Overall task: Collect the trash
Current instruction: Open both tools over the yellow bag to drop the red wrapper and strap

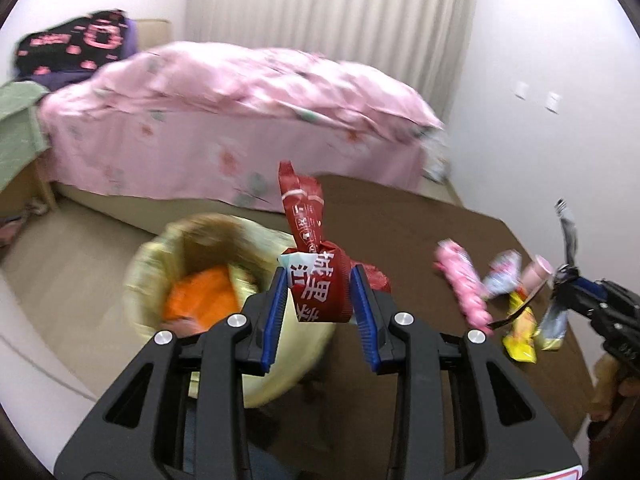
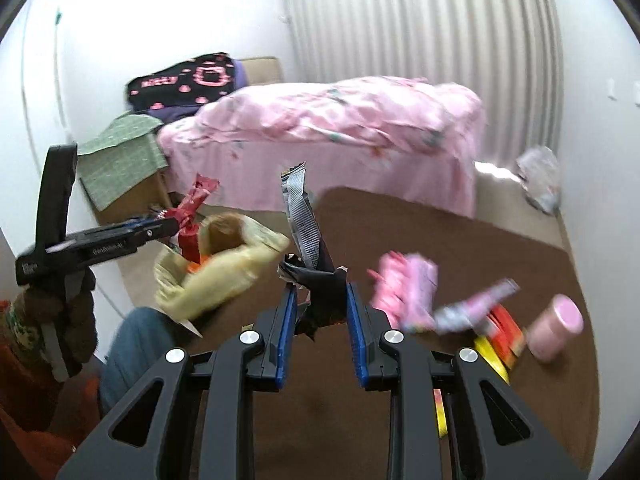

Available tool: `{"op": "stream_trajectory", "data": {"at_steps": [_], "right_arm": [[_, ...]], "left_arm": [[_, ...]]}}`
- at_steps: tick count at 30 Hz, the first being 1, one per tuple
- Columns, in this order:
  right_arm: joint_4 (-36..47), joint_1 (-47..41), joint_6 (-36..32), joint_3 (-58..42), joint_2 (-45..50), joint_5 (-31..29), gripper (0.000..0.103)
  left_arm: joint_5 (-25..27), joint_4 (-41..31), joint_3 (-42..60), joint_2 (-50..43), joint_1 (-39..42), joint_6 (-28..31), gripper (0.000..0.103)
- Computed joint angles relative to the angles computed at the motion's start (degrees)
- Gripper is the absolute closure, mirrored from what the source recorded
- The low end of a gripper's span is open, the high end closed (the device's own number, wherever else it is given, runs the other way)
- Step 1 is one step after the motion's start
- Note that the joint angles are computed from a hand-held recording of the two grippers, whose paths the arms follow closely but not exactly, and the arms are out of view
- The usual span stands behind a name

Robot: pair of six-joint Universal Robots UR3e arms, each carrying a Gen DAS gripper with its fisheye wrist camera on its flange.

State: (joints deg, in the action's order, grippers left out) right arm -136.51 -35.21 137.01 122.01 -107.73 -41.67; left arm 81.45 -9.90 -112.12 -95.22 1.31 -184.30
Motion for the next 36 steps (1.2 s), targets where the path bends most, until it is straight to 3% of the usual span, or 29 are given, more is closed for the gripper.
{"op": "stream_trajectory", "data": {"at_steps": [2, 7, 13, 22, 28, 30, 32, 36], "right_arm": [[-4.7, 6.3, 5.1, -4.5, 5.0, -1.8, 0.079], [-12.1, 20.8, 14.3, -17.2, 17.8, -8.8, 0.079], [-14.6, 30.7, 17.4, -26.7, 27.5, -14.8, 0.079], [-13.2, 36.0, 17.1, -36.3, 37.9, -18.7, 0.079], [-9.1, 36.4, 18.0, -43.6, 45.1, -16.0, 0.079], [-5.3, 37.1, 17.6, -47.6, 47.7, -15.7, 0.075], [-5.3, 37.5, 18.4, -49.3, 49.5, -16.6, 0.062], [-4.5, 36.4, 19.2, -49.7, 50.4, -14.5, 0.058]], "left_arm": [[2.7, 1.2, -1.3, 1.5, 2.1, -0.2, 0.072], [1.1, 3.3, -4.4, 4.2, 8.5, -2.8, 0.072], [-2.8, 5.5, -8.2, 4.9, 13.9, -3.1, 0.072], [-5.4, 8.7, -11.2, 2.6, 17.1, -4.7, 0.072], [-4.8, 8.7, -11.0, -0.1, 17.0, -5.1, 0.072], [-5.6, 8.6, -11.1, -0.4, 17.5, -5.7, 0.072], [-6.6, 8.9, -12.1, 0.2, 18.8, -7.0, 0.072], [-6.8, 8.5, -12.9, 1.4, 19.8, -8.0, 0.072]]}}
